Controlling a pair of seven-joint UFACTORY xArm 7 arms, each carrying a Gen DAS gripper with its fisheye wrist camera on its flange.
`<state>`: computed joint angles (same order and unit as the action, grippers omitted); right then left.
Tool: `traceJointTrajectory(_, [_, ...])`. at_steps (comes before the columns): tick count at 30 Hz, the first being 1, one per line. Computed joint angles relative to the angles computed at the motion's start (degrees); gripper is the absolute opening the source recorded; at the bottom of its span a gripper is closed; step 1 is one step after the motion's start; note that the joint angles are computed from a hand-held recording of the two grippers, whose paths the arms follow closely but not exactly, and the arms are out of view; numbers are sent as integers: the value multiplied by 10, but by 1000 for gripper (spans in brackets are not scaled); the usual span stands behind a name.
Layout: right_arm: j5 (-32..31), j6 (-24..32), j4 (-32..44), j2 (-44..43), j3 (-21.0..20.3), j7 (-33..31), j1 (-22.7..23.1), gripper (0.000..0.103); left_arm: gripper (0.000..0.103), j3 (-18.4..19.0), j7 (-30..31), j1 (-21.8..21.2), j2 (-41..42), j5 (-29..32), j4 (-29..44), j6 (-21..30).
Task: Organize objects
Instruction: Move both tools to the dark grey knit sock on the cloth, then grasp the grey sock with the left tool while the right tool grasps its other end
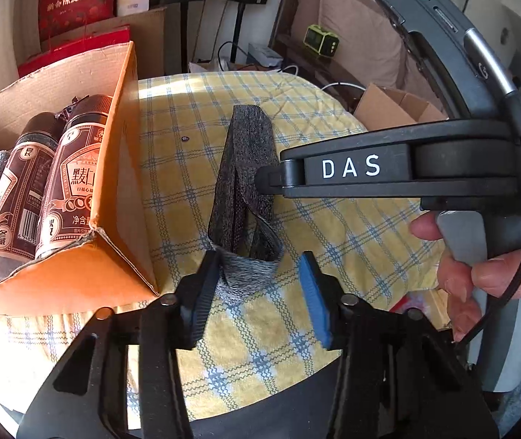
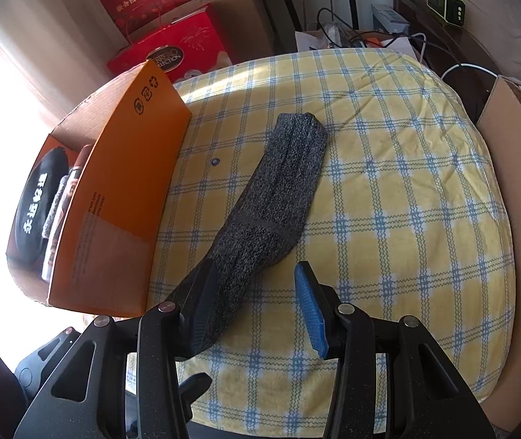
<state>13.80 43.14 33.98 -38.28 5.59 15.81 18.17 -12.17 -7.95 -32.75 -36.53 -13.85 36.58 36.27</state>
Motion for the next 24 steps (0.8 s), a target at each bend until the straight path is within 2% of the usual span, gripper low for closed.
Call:
traceJointTrajectory(2, [2,-4,-2,-1,-2,2,-1,46,17,7,7,-5,7,-7,2,-1])
traceJointTrajectory(5, [8,-10,-6,-3,-6,2,0,46,8,21,20,-14,12,-28,5,0])
traceJointTrajectory(10, [24,-35,-20,-21,-14,13,0,48,7,30,40,-16,-5,-43,12,6])
traceJointTrajectory(13, [34,-28,-14,-18,-25,9,5,51,7,40,58,-20,-17,-55,15,20])
traceJointTrajectory(24, [38,-21,26,66,-6,19,3,54,7,41,79,-21,-54,-91,-10,42])
